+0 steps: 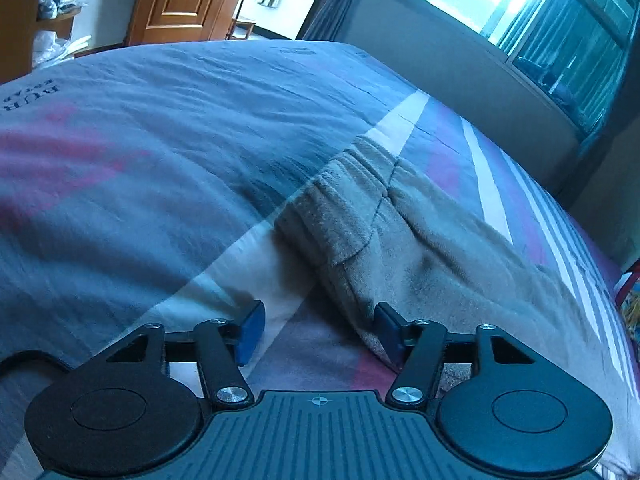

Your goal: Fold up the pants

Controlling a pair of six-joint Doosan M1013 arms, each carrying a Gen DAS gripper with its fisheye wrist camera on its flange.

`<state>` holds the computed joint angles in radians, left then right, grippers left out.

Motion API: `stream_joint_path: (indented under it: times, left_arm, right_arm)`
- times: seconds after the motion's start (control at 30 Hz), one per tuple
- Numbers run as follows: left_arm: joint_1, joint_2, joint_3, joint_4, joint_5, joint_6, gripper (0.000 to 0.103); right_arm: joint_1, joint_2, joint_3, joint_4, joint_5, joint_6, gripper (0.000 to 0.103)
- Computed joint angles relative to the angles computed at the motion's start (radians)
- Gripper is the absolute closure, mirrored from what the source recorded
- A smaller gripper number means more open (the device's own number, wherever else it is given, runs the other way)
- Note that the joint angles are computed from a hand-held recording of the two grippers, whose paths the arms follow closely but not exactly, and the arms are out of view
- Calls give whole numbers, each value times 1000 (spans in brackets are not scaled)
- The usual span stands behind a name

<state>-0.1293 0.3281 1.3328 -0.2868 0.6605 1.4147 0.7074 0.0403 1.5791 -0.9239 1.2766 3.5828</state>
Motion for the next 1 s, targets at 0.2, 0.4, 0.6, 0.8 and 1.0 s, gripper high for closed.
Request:
stream_joint_path:
  times: [0.2, 0.4, 0.6, 0.8, 1.0]
  left_arm:
    - [10, 1, -17, -27, 49, 75, 41]
    - [50, -30, 3, -68, 71, 163, 41]
    - [84, -63, 60, -175, 56, 235, 41]
    - [89, -81, 90, -214, 45, 283, 41]
    - [81, -97, 117, -223, 16, 281, 41]
  right_arm:
    - [10, 131, -236, -73, 25, -251, 88]
    - [34, 293, -499, -50, -127, -503, 88]
    - [46, 468, -717, 363, -270, -1008, 88]
    - [89, 543, -781, 361, -149, -1158, 83]
    - [100, 558, -815, 346, -126, -1167, 83]
